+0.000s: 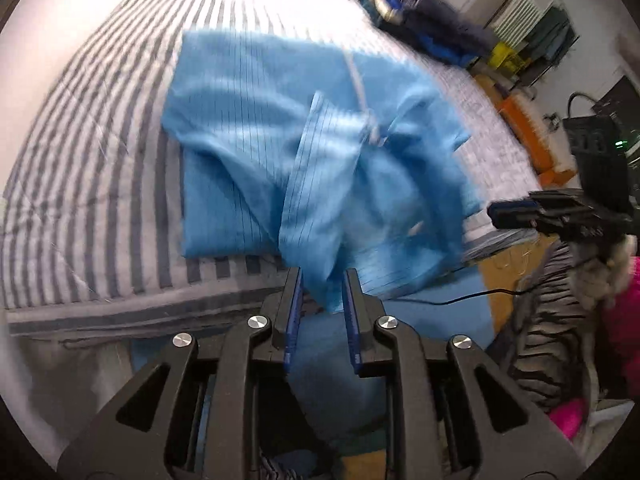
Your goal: Fold large clothes
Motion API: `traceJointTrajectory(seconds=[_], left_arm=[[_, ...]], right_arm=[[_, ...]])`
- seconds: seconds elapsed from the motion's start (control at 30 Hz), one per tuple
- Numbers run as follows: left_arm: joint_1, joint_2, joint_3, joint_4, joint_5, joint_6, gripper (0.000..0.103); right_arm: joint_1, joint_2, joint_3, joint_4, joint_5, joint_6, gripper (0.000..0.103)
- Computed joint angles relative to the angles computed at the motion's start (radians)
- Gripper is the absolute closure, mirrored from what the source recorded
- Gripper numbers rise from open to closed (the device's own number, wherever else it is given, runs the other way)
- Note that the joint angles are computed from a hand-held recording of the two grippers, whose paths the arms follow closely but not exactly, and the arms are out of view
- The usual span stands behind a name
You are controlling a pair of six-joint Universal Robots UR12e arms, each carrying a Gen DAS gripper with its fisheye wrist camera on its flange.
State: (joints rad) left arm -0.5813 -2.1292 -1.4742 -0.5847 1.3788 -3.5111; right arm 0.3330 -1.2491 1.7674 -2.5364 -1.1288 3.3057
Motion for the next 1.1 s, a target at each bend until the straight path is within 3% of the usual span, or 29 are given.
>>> traceJointTrajectory(seconds=[0.17,0.3,0.4,0.57,0.73,0.93,1.1], left_arm=[[0.034,-0.002,0.029,0.068,0.076,-0.065,0.076],[0.058,-0.061,0.13,0.058,0.105,-0.068,0.076],[0.069,-0.125,0.235,0.026,0.099,-0.037,0.076],[0.063,-0.244,0.416,-0.048,0.138,0.056,0.076],[0.059,-0.347,0.569,-0.174,0.132,0.054,0.076],[0.058,-0.401,0.629,-0.281,0.168,0.079,0.076],[0.061,-0.392,0.602,-0.271,0.155,0.102,0.077]], right_arm=[[-0.007,0.03,-0.019,-0.205,-0.165,0.056,0.071],[-0.01,0.103,-0.105,-0.239,-0.174,0.047,0.071],[0.005,0.16,-0.182,-0.225,-0.221,0.0,0.073],[0.004,0.234,-0.26,-0.197,-0.198,-0.008,0.075],[0.005,0.28,-0.306,-0.146,-0.199,-0.032,0.075],[-0.003,0.297,-0.308,-0.05,-0.195,-0.019,0.082],[0.0,0.285,-0.298,-0.001,-0.201,-0.082,0.085]])
